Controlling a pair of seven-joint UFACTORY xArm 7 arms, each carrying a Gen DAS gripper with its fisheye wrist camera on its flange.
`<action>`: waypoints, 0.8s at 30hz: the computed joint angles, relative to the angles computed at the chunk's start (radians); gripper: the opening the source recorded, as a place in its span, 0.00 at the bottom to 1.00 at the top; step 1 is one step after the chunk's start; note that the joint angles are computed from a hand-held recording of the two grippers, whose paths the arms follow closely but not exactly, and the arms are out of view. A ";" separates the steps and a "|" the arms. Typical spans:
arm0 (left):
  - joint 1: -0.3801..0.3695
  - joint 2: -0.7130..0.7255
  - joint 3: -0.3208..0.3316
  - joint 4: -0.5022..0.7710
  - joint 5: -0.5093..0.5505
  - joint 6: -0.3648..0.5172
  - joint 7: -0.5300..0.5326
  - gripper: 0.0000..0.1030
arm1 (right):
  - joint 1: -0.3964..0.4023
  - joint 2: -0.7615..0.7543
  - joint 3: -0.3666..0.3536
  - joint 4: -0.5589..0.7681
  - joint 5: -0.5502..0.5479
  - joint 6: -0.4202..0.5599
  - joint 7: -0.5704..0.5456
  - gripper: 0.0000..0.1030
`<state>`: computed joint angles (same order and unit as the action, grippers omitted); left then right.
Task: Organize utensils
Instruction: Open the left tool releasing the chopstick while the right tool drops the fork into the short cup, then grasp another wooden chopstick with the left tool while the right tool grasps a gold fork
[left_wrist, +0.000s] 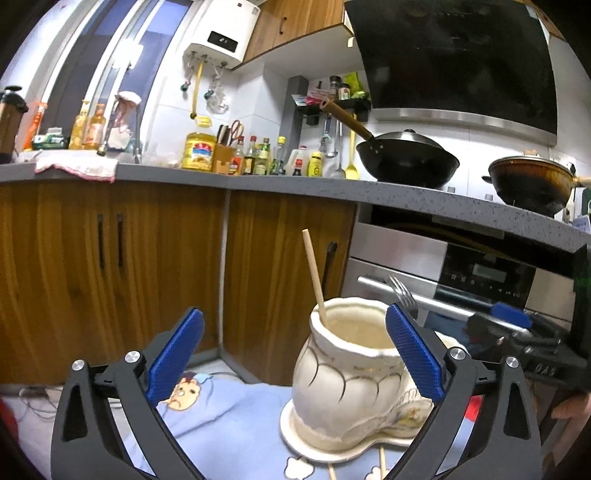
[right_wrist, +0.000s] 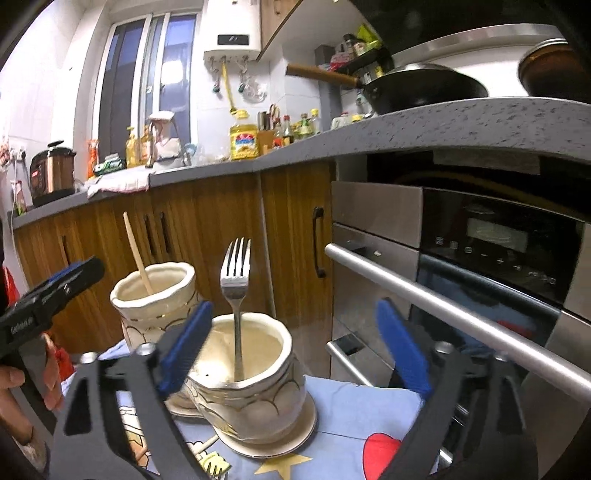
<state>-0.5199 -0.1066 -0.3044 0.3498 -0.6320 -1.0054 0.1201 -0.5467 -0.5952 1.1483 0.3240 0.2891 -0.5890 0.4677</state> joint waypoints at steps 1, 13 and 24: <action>-0.004 -0.006 -0.006 -0.008 -0.013 -0.004 0.008 0.95 | 0.006 -0.020 0.004 -0.010 0.021 0.001 0.011 0.96; -0.020 -0.129 -0.044 -0.146 -0.004 0.078 -0.026 0.95 | 0.164 -0.291 -0.021 -0.103 0.051 0.339 0.205 0.95; 0.008 -0.194 -0.140 -0.161 -0.145 0.328 0.099 0.95 | 0.351 -0.253 -0.142 -0.165 -0.064 0.497 0.303 0.95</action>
<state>-0.5119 -0.3007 -0.4447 0.1890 -0.7765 -0.6774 0.2186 -0.1955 -0.8486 1.0058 0.1589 0.2250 -0.0924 0.7706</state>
